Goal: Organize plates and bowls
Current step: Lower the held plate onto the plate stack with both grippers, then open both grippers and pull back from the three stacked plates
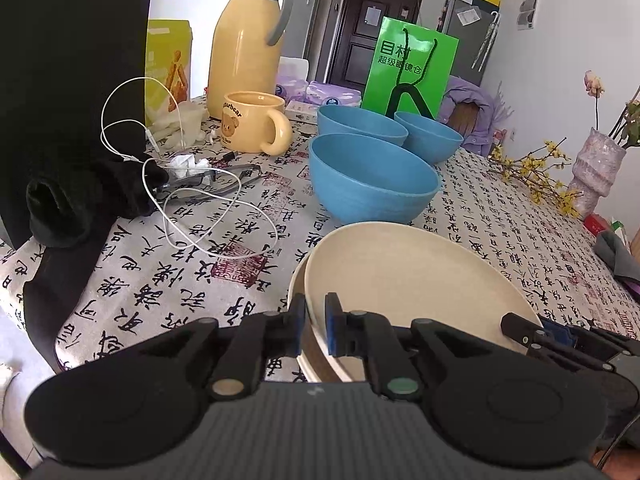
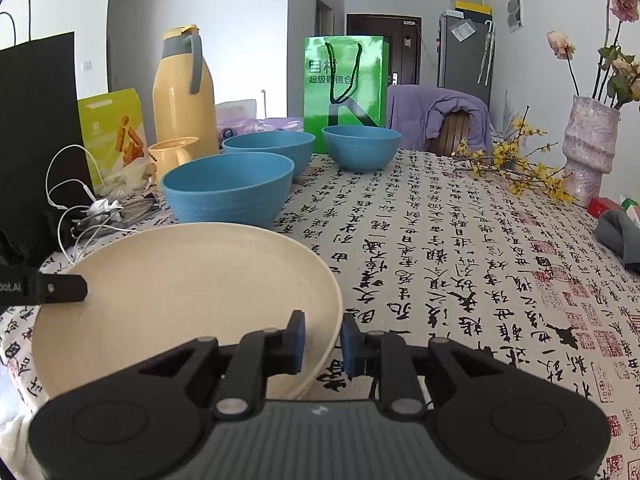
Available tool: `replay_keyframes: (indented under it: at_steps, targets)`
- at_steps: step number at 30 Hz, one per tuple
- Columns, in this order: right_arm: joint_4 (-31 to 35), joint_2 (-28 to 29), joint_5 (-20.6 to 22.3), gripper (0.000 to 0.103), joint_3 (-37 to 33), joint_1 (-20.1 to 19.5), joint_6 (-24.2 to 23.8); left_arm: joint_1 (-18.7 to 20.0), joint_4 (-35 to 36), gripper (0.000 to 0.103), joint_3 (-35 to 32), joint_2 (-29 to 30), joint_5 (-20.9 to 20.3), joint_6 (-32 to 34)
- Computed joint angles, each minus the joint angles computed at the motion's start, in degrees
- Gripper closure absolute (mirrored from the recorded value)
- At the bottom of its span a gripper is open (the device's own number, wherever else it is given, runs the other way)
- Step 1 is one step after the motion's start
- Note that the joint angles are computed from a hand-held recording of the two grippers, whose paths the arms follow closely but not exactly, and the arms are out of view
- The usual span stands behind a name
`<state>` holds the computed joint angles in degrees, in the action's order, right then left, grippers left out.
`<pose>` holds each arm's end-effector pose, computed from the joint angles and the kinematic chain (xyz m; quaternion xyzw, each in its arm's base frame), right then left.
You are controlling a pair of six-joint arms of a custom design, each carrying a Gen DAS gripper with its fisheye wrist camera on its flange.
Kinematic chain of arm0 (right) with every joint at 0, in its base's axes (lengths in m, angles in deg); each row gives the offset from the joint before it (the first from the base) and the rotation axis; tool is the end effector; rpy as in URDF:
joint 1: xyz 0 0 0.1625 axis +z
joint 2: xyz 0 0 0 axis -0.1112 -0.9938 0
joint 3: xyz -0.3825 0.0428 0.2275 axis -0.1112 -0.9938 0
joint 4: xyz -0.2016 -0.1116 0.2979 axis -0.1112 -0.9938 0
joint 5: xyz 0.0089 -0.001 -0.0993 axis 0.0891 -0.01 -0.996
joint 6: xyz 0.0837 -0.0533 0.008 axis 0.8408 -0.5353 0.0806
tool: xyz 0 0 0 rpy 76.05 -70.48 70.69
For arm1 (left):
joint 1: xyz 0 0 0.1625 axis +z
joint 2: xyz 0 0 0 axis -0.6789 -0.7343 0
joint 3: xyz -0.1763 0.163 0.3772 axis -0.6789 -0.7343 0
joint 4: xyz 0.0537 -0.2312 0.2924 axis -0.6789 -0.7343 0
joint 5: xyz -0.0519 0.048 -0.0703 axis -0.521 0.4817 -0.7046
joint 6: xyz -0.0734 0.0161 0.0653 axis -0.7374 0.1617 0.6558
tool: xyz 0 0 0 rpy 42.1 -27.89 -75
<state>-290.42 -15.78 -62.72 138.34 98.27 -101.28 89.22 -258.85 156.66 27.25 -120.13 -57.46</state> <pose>0.0924 -0.5616 0.2389 0.0478 -0.7854 0.4756 0.3932 -0.3335 -0.6323 0.0644 0.2760 0.8759 -0.3403 0.2019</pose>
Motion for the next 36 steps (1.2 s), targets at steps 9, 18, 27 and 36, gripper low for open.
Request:
replay_keyframes:
  at_steps: [9, 18, 27, 36]
  targets:
    - [-1.19, -0.93, 0.91, 0.083, 1.8, 1.05, -5.38, -1.8, -6.87, 0.089, 3.65, -0.91, 1.17, 2.62]
    - [-10.1, -9.14, 0.25, 0.079, 12.62, 1.36, -5.5, -6.49, -18.64, 0.067, 9.51, 0.25, -6.53, 10.21]
    - [-28.67, -12.1, -0.44, 0.031, 26.07, 1.07, -3.3, -10.74, -32.7, 0.035, 20.99, 0.79, -3.89, 15.96]
    - [-39.7, -8.14, 4.29, 0.014, 32.28, 1.52, -4.88, -11.23, -36.14, 0.02, 23.12, 0.08, -2.78, 16.09]
